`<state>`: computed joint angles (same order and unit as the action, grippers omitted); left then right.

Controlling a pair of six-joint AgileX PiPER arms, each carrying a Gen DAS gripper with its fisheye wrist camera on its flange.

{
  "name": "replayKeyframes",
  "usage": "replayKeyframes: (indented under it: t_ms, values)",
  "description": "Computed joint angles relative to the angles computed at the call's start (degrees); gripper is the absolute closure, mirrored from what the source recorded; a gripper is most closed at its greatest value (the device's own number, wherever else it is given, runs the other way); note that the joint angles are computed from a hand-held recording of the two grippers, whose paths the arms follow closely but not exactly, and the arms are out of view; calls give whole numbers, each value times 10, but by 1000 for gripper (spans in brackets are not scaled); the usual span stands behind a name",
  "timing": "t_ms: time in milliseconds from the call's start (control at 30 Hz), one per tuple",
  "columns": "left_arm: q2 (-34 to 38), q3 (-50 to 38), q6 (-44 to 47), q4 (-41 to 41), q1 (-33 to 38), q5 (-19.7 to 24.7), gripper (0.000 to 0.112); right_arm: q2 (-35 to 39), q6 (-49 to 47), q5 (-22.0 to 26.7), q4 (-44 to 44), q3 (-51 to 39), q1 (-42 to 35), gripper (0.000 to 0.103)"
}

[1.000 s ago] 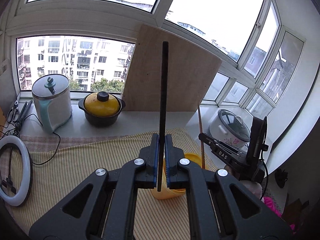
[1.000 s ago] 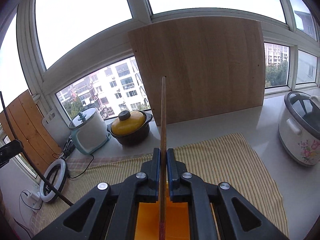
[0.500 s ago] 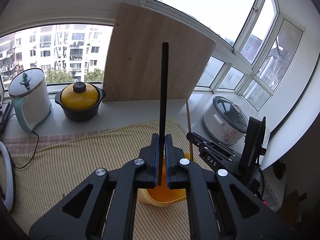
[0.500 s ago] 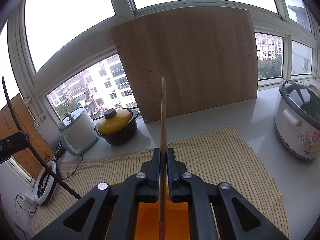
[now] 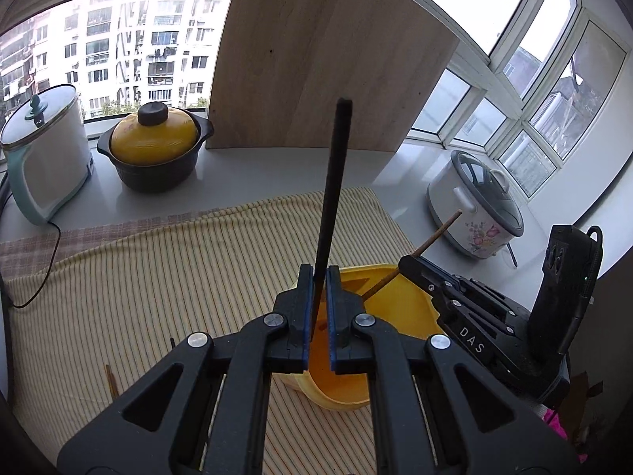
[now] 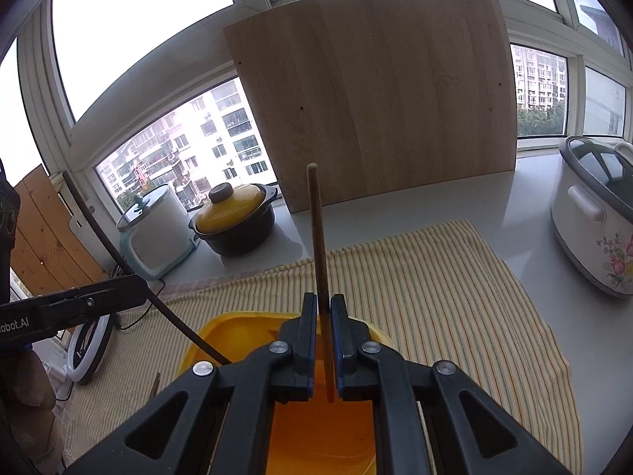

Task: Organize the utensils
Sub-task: 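Open the right tool to drop the chopstick into the container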

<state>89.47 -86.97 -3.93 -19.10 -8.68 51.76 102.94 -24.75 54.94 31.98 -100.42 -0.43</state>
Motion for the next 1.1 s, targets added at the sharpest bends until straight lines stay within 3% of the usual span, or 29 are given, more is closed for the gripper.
replayKeyframes:
  t_ms: [133,200,267,600,733,1100]
  values:
    - [-3,11,9,-15,5,-5,107,-6,-7,5,3,8,-2,96]
    - [-6,11,12,-13,4,-2,82,-16,-17,1,6,22,-3,89]
    - [-18,21,17,-10,3,-8,73,-33,-29,-16,10,43,-2,69]
    - [-102,85,53,5,32,-13,73,-92,-37,-40,8,94,9,51]
    - [-132,113,107,-47,85,-1,73,-121,-41,-62,6,119,16,43]
    - [-190,124,205,-154,217,59,73,-165,-41,-56,27,120,21,32]
